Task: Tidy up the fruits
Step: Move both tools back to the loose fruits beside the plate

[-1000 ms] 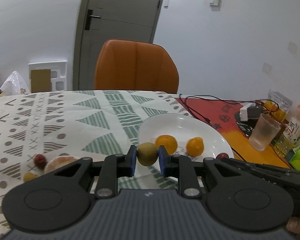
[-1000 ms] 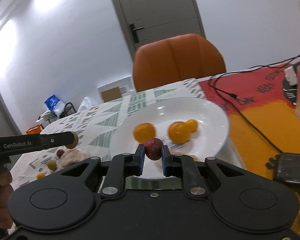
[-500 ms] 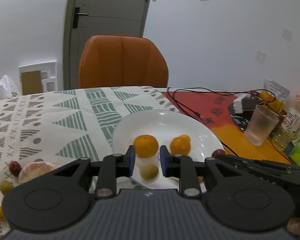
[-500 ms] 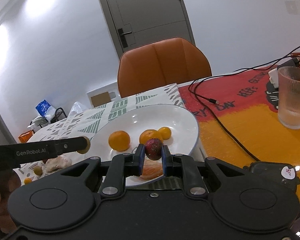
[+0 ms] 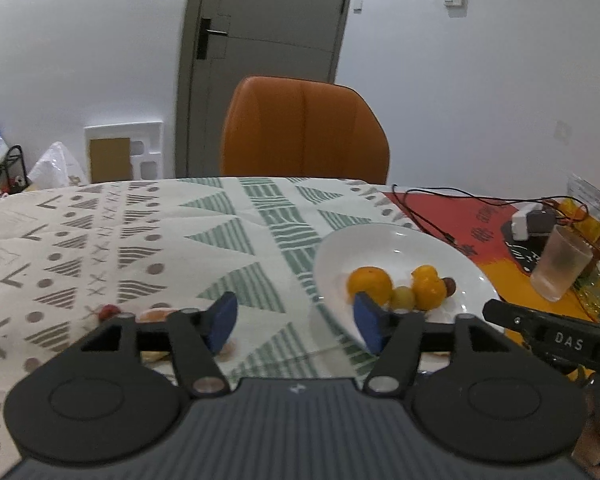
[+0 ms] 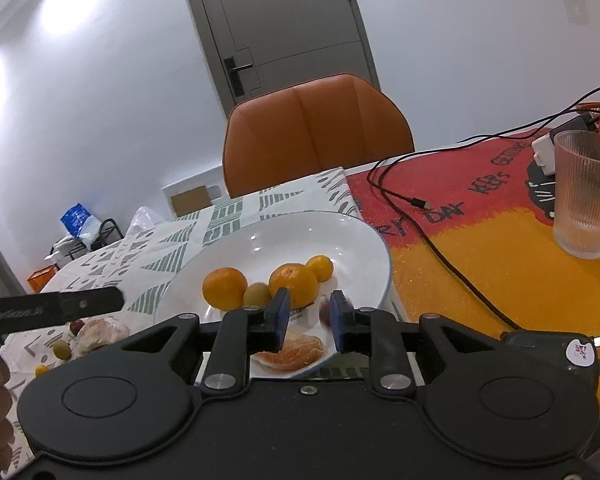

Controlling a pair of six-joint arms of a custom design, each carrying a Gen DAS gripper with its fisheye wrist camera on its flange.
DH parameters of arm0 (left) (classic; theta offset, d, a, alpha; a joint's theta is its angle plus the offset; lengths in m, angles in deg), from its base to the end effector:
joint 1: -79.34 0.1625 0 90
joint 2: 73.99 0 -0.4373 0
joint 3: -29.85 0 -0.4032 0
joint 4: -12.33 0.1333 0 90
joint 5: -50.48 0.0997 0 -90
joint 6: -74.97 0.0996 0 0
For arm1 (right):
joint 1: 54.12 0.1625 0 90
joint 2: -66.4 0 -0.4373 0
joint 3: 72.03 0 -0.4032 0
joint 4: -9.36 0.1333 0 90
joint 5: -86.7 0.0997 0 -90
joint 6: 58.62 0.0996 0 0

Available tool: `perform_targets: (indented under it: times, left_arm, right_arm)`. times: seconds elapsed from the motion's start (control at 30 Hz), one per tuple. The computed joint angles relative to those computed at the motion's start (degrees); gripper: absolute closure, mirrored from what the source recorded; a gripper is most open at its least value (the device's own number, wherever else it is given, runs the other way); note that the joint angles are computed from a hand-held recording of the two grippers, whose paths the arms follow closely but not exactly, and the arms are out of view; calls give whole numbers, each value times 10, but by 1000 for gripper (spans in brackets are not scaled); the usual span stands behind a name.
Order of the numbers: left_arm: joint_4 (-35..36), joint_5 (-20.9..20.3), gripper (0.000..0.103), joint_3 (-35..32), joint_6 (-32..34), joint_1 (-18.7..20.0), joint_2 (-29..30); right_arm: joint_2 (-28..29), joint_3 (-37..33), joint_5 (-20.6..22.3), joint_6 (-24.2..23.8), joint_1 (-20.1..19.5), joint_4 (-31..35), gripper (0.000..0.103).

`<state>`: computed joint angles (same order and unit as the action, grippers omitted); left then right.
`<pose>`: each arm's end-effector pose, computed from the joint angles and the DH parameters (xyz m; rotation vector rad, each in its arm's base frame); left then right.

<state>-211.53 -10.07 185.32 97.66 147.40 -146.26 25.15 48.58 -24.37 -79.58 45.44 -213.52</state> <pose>0.0528 -0.3568 0.2008 0.6356 2.3355 -1.1328 0.1854 -0.5136 0.0795 0.4224 -2.4196 1.1819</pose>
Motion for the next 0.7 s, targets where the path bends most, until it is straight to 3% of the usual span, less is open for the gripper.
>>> perform_targets:
  times: [0.27, 0.53, 0.6, 0.7]
  left_arm:
    - [4, 11, 20, 10, 2, 13, -40]
    - [23, 15, 14, 23, 7, 35, -92]
    - [24, 12, 14, 27, 9, 46, -106]
    - [45, 5, 14, 28, 11, 63, -129]
  right_arm:
    - [2, 9, 7, 10, 14, 13, 76]
    - [11, 10, 3, 16, 35, 17, 55]
    - [15, 9, 3, 15, 42, 13, 40]
    - [20, 9, 10, 16, 50, 14, 36]
